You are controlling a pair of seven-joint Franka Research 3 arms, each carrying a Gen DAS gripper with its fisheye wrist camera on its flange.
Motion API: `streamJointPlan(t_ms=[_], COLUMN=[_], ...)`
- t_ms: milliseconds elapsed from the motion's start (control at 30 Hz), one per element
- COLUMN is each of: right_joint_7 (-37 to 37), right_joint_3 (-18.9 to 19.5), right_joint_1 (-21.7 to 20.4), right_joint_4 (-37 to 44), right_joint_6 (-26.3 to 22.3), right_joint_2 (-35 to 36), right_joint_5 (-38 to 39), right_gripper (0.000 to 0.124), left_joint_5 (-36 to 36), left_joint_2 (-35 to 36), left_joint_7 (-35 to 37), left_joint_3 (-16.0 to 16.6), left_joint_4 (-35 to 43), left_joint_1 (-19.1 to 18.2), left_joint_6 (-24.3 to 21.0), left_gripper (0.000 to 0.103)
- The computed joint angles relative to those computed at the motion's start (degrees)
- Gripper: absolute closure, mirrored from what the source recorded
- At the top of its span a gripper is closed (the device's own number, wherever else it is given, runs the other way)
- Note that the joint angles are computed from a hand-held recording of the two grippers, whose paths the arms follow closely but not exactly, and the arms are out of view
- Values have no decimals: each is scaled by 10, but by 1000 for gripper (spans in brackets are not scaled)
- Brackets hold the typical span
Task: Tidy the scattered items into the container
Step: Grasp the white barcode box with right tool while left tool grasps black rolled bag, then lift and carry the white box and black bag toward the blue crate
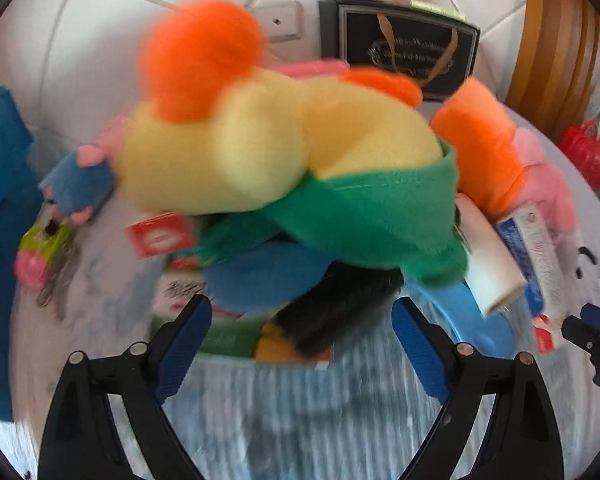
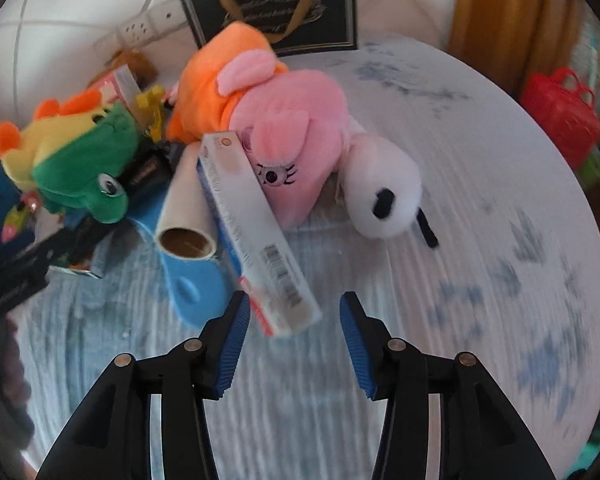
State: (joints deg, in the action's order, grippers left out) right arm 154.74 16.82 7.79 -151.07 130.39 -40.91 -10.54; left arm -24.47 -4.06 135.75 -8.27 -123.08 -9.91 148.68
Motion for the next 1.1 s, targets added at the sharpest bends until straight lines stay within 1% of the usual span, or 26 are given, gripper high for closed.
streamJointPlan(t_ms=[100,133,167,200,233,267,300,333,367,400,433,467,533,600,733,800,867,900,967,1000,1067,1100], right_joint_7=[-18,-25,-31,-37,-43,-44,-42,-39,-38,-35,-36,-36,-33,-27,-10,2,15,28,44,51,48,50], right_joint_3=[-11,-14,-18,-23,-26,-24,-22,-23,-24,-23,-23,-25,-27,-23,-7,3,9,19,28,33,27,28], right_joint_1=[-3,-5,-6,-6,-6,-9,-11,-10,-7,-5,1,9,25,39,72,82,89,91,91,90,84,83], right_joint_4=[-6,-6,-8,-10,-12,-12,-11,-13,-15,-13,-12,-16,-23,-29,-41,-42,-45,-42,-39,-38,-32,-31], right_joint_6=[31,43,55,68,80,85,86,90,95,91,85,87,83,69,41,27,21,12,-3,-7,-17,-20], right_joint_2=[17,26,32,39,46,51,55,56,56,57,56,51,39,25,-1,-10,-20,-24,-33,-40,-48,-54], right_joint_5=[-4,-7,-5,-2,0,0,1,6,14,19,26,39,62,84,118,125,130,129,119,112,97,93], right_gripper=[69,65,64,64,64,65,68,85,94,95,96,98,100,101,101,101,100,99,87,84,77,75], left_joint_5=[8,16,19,27,41,53,65,71,64,48,35,29,29,27,22,24,25,25,26,24,19,14], left_joint_2=[16,20,24,26,25,21,16,9,2,-5,-8,-14,-32,-51,-95,-122,-141,-147,-156,-159,-162,-164], left_joint_7=[29,28,25,8,-16,-32,-46,-56,-56,-48,-37,-29,-24,-24,-2,24,36,38,40,44,50,53], left_joint_3=[-10,-14,-17,-20,-23,-26,-26,-25,-21,-15,-8,-4,1,10,31,43,53,57,62,63,64,65], left_joint_4=[-5,-8,-8,-7,-13,-22,-27,-31,-29,-23,-16,-14,-23,-30,-57,-74,-80,-78,-72,-69,-60,-55], left_joint_1=[-7,-10,-11,-11,-12,-13,-13,-14,-15,-15,-16,-15,-13,-11,-8,-6,-5,-4,-1,-1,-3,-5], left_joint_6=[23,33,34,32,44,60,65,61,42,10,-24,-47,-73,-122,-197,-229,-262,-279,-305,-308,-309,-311], left_gripper=[11,11,11,11,11,16,25,31,44,51,53,56,60,65,67,67,67,67,67,67,67,67])
